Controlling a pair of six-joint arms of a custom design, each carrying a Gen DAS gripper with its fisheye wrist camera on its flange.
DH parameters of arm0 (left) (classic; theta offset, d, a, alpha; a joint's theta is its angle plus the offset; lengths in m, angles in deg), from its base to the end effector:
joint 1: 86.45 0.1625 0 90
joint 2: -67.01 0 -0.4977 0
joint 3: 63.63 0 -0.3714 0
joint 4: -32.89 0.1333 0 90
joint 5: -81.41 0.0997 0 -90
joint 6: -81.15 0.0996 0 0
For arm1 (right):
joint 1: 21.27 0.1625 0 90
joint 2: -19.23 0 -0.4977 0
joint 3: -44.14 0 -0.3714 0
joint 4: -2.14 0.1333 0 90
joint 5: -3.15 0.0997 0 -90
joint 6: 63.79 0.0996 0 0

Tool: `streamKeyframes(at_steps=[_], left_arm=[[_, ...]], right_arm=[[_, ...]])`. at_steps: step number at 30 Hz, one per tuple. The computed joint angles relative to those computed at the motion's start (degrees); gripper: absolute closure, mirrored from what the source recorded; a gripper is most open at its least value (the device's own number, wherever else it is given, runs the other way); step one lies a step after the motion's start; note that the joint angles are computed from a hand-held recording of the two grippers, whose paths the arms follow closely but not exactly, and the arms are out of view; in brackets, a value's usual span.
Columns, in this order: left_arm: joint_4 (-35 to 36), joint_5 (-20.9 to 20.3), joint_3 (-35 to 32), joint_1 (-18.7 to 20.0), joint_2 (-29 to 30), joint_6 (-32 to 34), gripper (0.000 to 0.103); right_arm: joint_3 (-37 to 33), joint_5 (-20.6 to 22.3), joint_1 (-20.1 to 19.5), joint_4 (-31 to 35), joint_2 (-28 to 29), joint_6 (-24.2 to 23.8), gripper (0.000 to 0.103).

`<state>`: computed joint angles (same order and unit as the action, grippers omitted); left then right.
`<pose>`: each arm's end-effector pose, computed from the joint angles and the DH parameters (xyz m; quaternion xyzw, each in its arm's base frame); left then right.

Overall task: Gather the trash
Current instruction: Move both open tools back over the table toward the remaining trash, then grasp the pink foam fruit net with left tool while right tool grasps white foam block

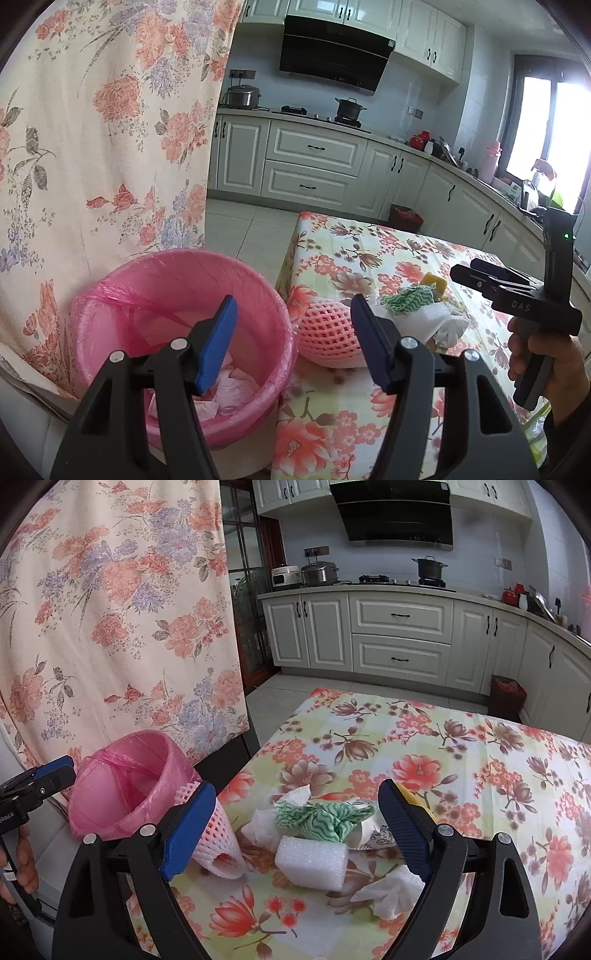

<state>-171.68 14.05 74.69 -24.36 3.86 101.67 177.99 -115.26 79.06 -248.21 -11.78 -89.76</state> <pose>-0.0614 -0.4826 0.2398 0.3183 0.8691 -0.3418 0.1631 0.1691 -0.4484 0.0938 0.1526 -0.8444 0.4327 0.2766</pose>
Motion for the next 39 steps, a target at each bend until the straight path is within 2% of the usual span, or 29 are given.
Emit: streamKeyframes(at_steps=[12, 18, 25, 34, 39], left_arm=[[0.9, 1.2, -0.3, -2.6, 2.8, -0.3, 0.039], [0.8, 1.5, -0.4, -3.4, 4.2, -0.3, 0.039], [1.2, 1.9, -0.7, -4.0, 5.7, -0.5, 0.039], [2.0, 1.7, -1.3, -4.1, 6.6, -0.8, 0.039], [2.6, 1.1, -2.2, -4.1, 7.4, -0.9, 0.039]], right_arm=[[2.9, 2.5, -4.9, -3.5, 1.9, 1.7, 0.018], [2.5, 3.7, -6.7, -2.7, 3.6, 1.9, 0.018], [1.4, 4.6, -7.9, -1.3, 5.3, 2.3, 0.018], [-0.6, 3.0, -7.8, -0.3, 6.5, 2.1, 0.019], [-1.1, 3.3, -8.0, 1.4, 6.4, 2.2, 0.033]])
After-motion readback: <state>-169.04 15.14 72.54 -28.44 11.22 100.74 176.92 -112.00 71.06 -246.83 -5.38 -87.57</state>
